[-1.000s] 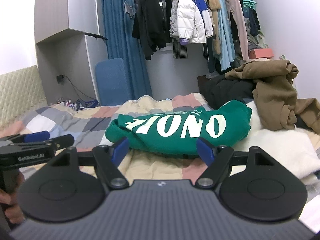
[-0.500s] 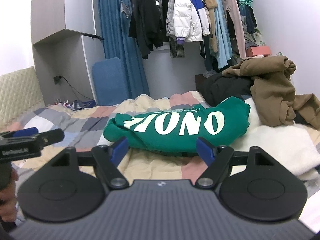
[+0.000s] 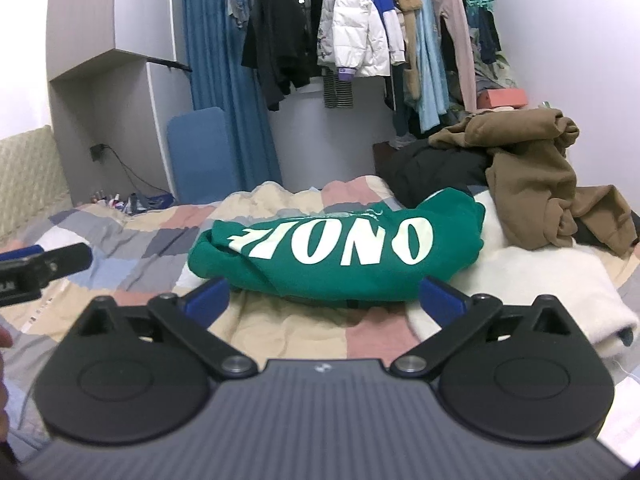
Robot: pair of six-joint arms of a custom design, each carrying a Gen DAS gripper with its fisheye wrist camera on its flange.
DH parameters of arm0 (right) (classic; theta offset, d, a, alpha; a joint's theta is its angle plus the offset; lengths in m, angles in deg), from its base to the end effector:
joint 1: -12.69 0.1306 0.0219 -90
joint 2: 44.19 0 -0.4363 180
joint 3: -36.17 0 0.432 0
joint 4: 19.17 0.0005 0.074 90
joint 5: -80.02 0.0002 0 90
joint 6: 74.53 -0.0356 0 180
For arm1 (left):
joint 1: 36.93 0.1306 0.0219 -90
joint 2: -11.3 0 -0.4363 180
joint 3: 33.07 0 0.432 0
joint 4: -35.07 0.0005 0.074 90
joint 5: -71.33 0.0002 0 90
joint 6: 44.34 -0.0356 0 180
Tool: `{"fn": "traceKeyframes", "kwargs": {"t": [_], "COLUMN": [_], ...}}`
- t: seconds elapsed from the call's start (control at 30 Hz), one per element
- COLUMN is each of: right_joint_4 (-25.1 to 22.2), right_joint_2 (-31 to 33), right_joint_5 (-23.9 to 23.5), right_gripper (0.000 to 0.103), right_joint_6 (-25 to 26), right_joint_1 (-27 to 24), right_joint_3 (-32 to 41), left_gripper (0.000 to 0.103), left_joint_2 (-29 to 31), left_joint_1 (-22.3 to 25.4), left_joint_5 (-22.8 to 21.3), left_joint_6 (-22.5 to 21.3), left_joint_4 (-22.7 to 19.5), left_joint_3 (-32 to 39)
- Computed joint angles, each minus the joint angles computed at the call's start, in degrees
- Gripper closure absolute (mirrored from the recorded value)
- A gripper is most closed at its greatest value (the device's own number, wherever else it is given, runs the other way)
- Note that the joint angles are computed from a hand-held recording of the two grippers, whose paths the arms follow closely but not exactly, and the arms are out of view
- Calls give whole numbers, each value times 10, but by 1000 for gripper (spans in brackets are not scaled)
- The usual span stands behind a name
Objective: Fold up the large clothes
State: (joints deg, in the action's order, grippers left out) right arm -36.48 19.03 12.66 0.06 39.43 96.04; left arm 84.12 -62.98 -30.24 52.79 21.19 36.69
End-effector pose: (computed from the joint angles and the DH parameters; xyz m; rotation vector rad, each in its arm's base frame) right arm 0.3248 0.1477 0.4570 0.0737 1.9028 0.1168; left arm 0.3879 -0.1822 0.4925 0.1681 1.8581 -0.2129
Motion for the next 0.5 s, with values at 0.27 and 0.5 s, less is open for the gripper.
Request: {"fn": "traceKeyframes", "kwargs": {"t": [0.27, 0.5], "right_joint_4": [-8, -17], "right_joint_2": [3, 4], "right_joint_5": [-8, -5], "right_gripper": [0, 0], "right_joint_6": [3, 7], "right_joint_1": [1, 9], "right_joint_3": [3, 5], "left_gripper": [1, 1], "left_joint_2": [-1, -5], "left_joint_1": [-3, 1], "left_joint_5": [-10, -8], "left_joint_6": [-3, 0], "left_joint_4": [-9, -11], "left_joint_3": [0, 0]}}
